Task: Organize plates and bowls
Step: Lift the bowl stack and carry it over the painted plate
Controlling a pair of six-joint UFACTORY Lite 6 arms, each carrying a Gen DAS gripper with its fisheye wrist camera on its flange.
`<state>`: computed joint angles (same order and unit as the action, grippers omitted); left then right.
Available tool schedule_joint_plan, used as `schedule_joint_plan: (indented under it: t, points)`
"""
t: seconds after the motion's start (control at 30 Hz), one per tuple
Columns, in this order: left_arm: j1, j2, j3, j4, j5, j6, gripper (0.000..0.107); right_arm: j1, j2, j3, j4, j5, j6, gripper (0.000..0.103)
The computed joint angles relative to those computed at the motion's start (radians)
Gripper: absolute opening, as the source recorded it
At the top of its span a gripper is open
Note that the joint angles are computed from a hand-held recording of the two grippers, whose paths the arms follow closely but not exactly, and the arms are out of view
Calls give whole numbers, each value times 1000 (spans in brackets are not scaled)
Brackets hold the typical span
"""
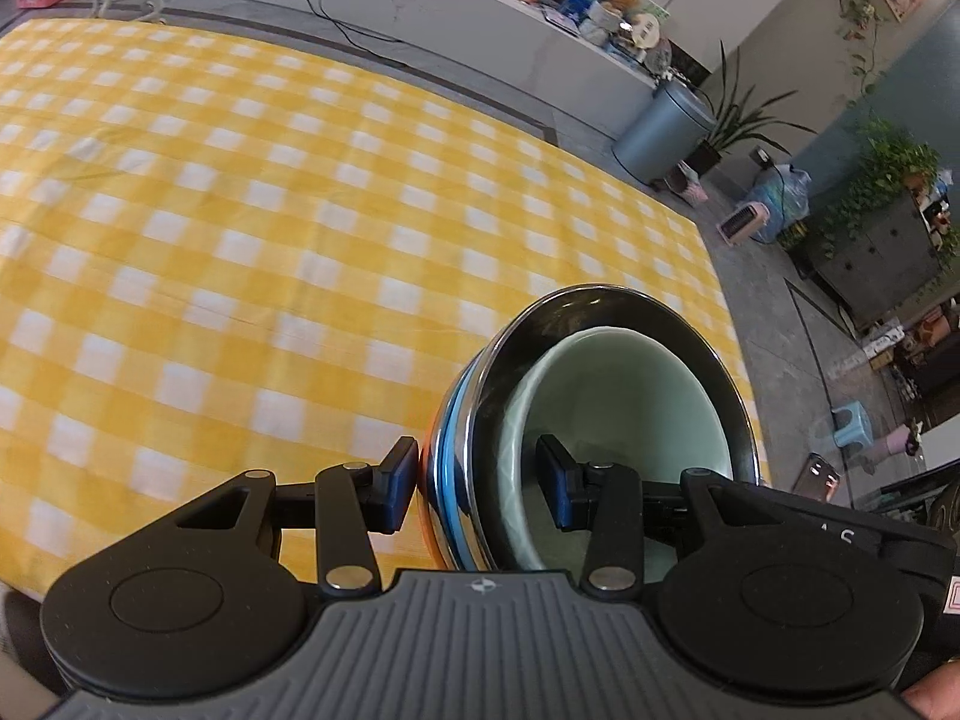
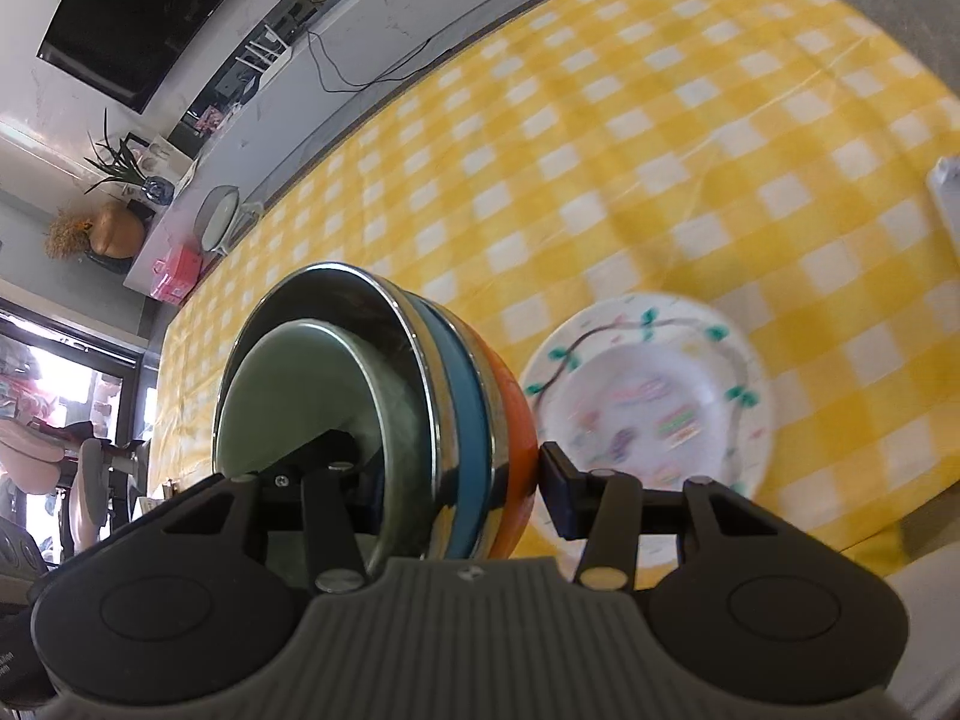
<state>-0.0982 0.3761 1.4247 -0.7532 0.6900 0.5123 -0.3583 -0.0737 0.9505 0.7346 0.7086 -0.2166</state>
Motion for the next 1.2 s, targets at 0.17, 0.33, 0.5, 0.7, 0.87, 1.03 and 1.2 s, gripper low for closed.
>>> schedule_joint_plan:
  t: [0.17, 0.33, 0.5, 0.7, 0.87, 1.03, 1.2]
  points:
    - [-67, 39, 16, 13, -18, -50, 48, -96, 28, 14, -12, 41, -66, 47]
    - [-119, 82, 27, 23, -28, -87, 48, -169, 64, 18, -22, 60, -116, 47]
    - [-146, 109, 36, 62, -38, -130, 48, -204, 117, 21, -4, 67, -159, 47]
    - [-158, 121, 44, 105, -46, -175, 48, -217, 170, 38, 26, 77, -206, 47]
    - [-164, 137, 45, 114, -42, -184, 48, -228, 200, 43, 40, 72, -225, 47]
    - [-166, 135, 37, 120, -58, -178, 48, -236, 214, 27, 72, 66, -267, 47]
    - [-166, 138, 44, 129, -52, -171, 47, -243, 225, 27, 87, 70, -273, 47]
